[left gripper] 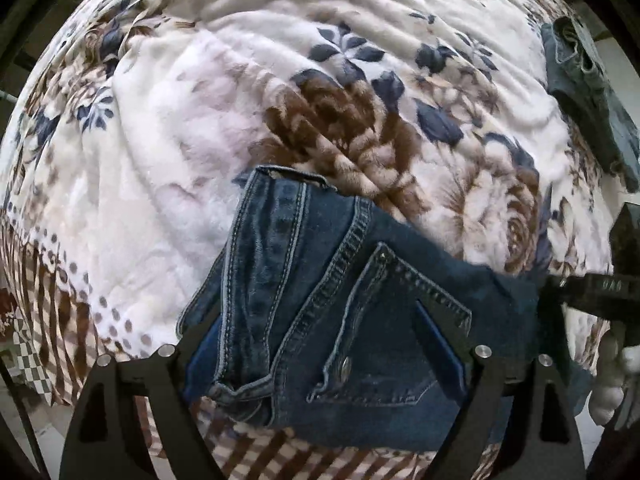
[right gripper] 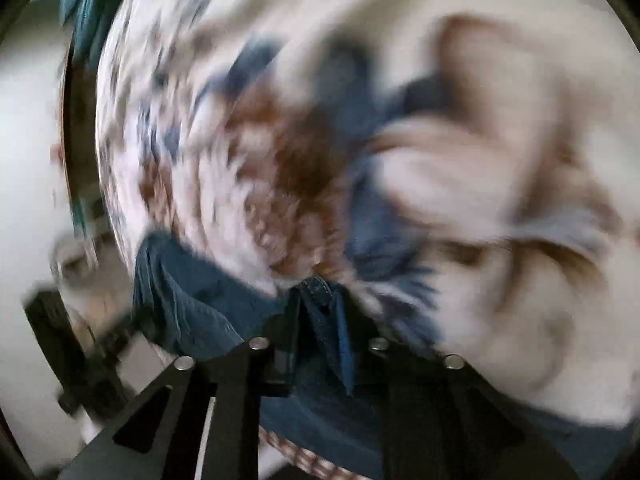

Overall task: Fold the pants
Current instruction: 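Press the folded jeans flat and open both tools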

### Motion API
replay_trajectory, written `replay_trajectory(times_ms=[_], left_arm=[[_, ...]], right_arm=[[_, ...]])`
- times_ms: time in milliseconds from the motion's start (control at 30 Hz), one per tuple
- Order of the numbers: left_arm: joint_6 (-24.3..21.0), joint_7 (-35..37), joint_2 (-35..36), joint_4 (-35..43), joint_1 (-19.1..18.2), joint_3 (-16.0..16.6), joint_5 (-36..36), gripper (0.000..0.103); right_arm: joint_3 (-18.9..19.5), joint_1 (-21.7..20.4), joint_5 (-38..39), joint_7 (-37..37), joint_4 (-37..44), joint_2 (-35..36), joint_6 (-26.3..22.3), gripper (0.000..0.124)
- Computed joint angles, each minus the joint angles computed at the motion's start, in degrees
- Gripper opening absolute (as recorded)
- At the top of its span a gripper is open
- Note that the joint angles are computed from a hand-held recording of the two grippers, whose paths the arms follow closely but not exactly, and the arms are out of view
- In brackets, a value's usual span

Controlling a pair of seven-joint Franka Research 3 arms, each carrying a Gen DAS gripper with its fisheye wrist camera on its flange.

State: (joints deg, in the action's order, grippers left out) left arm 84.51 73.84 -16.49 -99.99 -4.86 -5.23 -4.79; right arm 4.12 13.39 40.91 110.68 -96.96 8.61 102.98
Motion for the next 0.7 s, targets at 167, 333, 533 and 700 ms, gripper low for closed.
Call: replay_trajectory(times_ms=[167,333,533,700], left_arm=[[-1.9,-0.6,-0.2,-1.5,0.5,0.2,1.0,0.089],[-2.1,-2.4,-2.9,-1.1,1.6,1.7,-1.3,0.089],[1.0,-4.8,-6.4,-1.6,-0.2,0.3,-2.8,0.096],[5.7,-6.3,-4.6,-2.1,-3.4,-3.2,-0.5,0.101]], right_arm=[[-0.5,-0.3,6.5,0.6,-9.6,-4.6,8.2,0.004],[-1.6,-1.2,3.8,-2.7,-8.1,-7.4,6.3,0.018],[-3.8,-3.4,-9.5,-1.8,-16.3,-22.2,8.1,0.081],[-4.2,-2.4,-12.4,-14.0,-16.5,-22.5,-3.1,0.077]])
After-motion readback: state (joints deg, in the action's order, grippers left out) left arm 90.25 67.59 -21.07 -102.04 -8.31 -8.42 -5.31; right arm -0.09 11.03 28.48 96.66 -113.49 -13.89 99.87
